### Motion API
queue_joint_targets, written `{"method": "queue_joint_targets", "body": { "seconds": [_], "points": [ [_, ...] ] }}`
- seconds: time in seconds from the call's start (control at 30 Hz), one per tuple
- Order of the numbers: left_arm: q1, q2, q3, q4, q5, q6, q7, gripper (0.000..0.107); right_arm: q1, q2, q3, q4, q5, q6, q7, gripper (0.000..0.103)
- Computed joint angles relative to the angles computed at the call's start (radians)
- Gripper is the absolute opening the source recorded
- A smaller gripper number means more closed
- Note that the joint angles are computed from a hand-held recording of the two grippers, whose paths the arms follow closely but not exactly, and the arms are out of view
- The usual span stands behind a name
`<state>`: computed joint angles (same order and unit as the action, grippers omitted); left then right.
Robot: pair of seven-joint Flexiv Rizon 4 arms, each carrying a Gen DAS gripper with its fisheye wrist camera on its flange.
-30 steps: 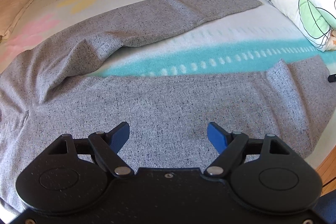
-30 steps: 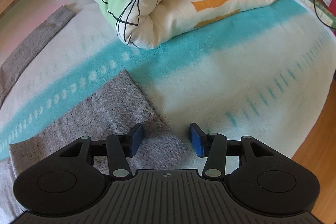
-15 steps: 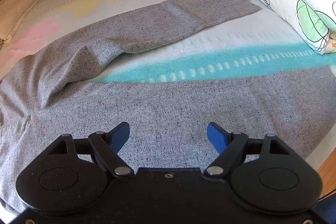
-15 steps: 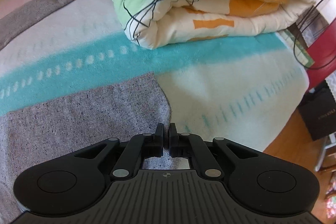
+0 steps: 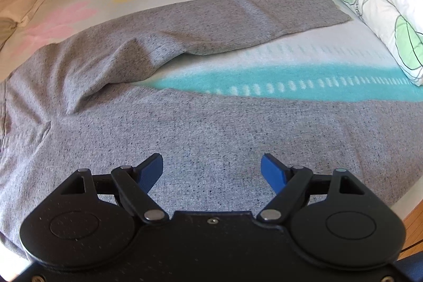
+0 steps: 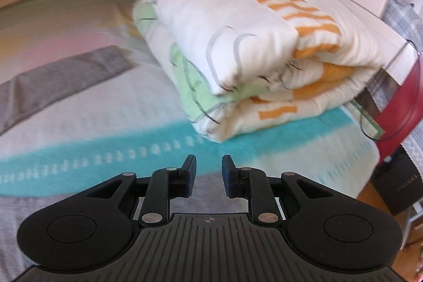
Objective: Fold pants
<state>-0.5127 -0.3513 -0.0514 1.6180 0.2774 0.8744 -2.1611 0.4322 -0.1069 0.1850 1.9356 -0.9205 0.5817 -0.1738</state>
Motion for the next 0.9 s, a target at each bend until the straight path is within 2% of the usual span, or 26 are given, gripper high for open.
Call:
{"method": "queue_joint_targets", "body": {
  "seconds": [0.1, 0.27, 0.5, 0.6, 0.73, 0.83, 0.9],
  "points": [
    [0.006, 0.01, 0.008, -0.012, -0.013, -0.043, -0.033, 0.081, -0.001, -0.047, 0.002, -0.049, 0.068, 0.149, -0.064, 0.021],
    [0.028, 0.02, 0.015, -0.07, 0.013, -0.071, -0.031, 0.081, 0.047, -0.147, -0.009, -0.165, 0.179, 0.251, -0.132, 0.021],
    [0.046, -0.044, 0.057, -0.237, 0.114, -0.154, -0.014, 0.081, 0.14, -0.284, -0.054, -0.326, 0.221, 0.271, -0.17, 0.021],
    [0.053, -0.078, 0.061, -0.337, 0.147, -0.251, 0.093, 0.073, 0.177, -0.335, -0.076, -0.387, 0.218, 0.266, -0.198, 0.021],
    [0.106, -0.064, 0.053, -0.348, 0.079, -0.187, 0.156, 0.073, 0.202, -0.388, -0.09, -0.454, 0.243, 0.283, -0.238, 0.021],
    [0.142, -0.069, 0.045, -0.372, -0.008, -0.191, 0.176, 0.073, 0.215, -0.41, -0.093, -0.487, 0.272, 0.288, -0.276, 0.021],
    [0.141, -0.073, 0.053, -0.382, -0.006, -0.185, 0.187, 0.073, 0.223, -0.42, -0.096, -0.502, 0.283, 0.297, -0.3, 0.021]
  ]
}}
